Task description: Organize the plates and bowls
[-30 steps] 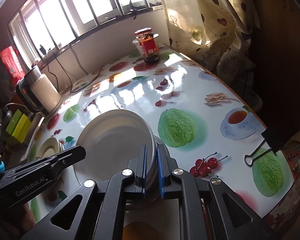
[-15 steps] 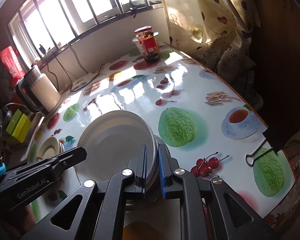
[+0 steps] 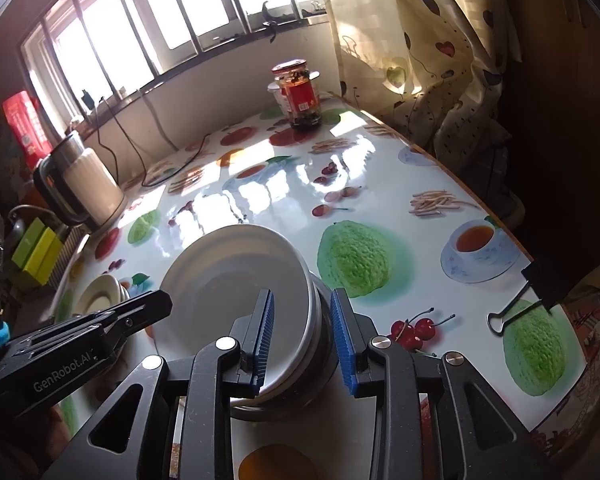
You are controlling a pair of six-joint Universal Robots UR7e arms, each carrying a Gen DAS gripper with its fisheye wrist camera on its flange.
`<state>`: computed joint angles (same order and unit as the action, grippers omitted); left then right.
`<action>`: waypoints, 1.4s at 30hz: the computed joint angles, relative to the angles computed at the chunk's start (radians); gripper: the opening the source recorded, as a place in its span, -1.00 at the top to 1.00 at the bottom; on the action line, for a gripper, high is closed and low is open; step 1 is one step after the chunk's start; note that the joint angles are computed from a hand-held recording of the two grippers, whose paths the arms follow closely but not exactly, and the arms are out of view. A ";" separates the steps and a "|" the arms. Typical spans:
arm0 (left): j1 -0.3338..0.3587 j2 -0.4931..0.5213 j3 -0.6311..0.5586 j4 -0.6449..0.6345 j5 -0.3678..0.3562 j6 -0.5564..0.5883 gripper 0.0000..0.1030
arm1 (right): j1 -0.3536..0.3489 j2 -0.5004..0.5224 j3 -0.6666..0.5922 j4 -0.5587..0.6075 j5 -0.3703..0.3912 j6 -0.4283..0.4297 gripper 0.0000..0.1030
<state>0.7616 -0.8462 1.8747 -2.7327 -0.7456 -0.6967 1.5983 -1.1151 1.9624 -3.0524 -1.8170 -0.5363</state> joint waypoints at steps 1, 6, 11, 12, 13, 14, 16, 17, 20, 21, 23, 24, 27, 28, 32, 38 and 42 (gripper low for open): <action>-0.002 0.000 0.002 -0.002 0.004 0.002 0.84 | 0.000 -0.002 0.003 -0.008 0.000 -0.002 0.32; -0.013 -0.010 0.022 -0.029 0.019 0.009 0.69 | 0.000 -0.014 0.019 -0.027 0.011 -0.008 0.26; -0.024 -0.020 0.043 -0.031 0.040 0.003 0.68 | -0.002 -0.027 0.039 -0.052 0.023 -0.017 0.21; -0.027 -0.022 0.048 -0.035 0.044 0.002 0.67 | -0.003 -0.030 0.043 -0.058 0.026 -0.016 0.19; -0.030 -0.024 0.054 -0.042 0.047 0.002 0.66 | -0.004 -0.033 0.047 -0.062 0.030 -0.017 0.18; -0.032 -0.025 0.059 -0.048 0.050 0.002 0.62 | -0.006 -0.037 0.052 -0.067 0.035 -0.020 0.18; -0.042 -0.029 0.076 -0.067 0.075 -0.003 0.48 | -0.009 -0.044 0.063 -0.081 0.043 -0.028 0.16; -0.048 -0.030 0.085 -0.082 0.088 0.002 0.40 | -0.011 -0.049 0.070 -0.089 0.048 -0.036 0.16; -0.060 -0.037 0.107 -0.110 0.105 0.007 0.37 | -0.019 -0.062 0.091 -0.115 0.066 -0.048 0.14; -0.063 -0.039 0.113 -0.109 0.115 0.007 0.36 | -0.023 -0.066 0.096 -0.120 0.074 -0.049 0.13; -0.071 -0.042 0.126 -0.104 0.139 -0.002 0.36 | -0.030 -0.074 0.105 -0.127 0.088 -0.051 0.13; -0.073 -0.042 0.133 -0.105 0.150 -0.001 0.36 | -0.034 -0.078 0.110 -0.132 0.096 -0.054 0.13; -0.084 -0.039 0.152 -0.105 0.191 -0.002 0.36 | -0.047 -0.088 0.129 -0.157 0.111 -0.075 0.13; -0.086 -0.040 0.159 -0.107 0.201 -0.003 0.36 | -0.053 -0.091 0.135 -0.163 0.117 -0.082 0.13; -0.096 -0.041 0.186 -0.126 0.237 0.004 0.36 | -0.081 -0.105 0.155 -0.186 0.156 -0.102 0.13; -0.083 -0.049 0.212 -0.143 0.230 -0.014 0.36 | -0.111 -0.113 0.166 -0.198 0.169 -0.103 -0.03; -0.072 -0.043 0.221 -0.178 0.211 0.007 0.36 | -0.125 -0.106 0.162 -0.193 0.156 -0.098 -0.04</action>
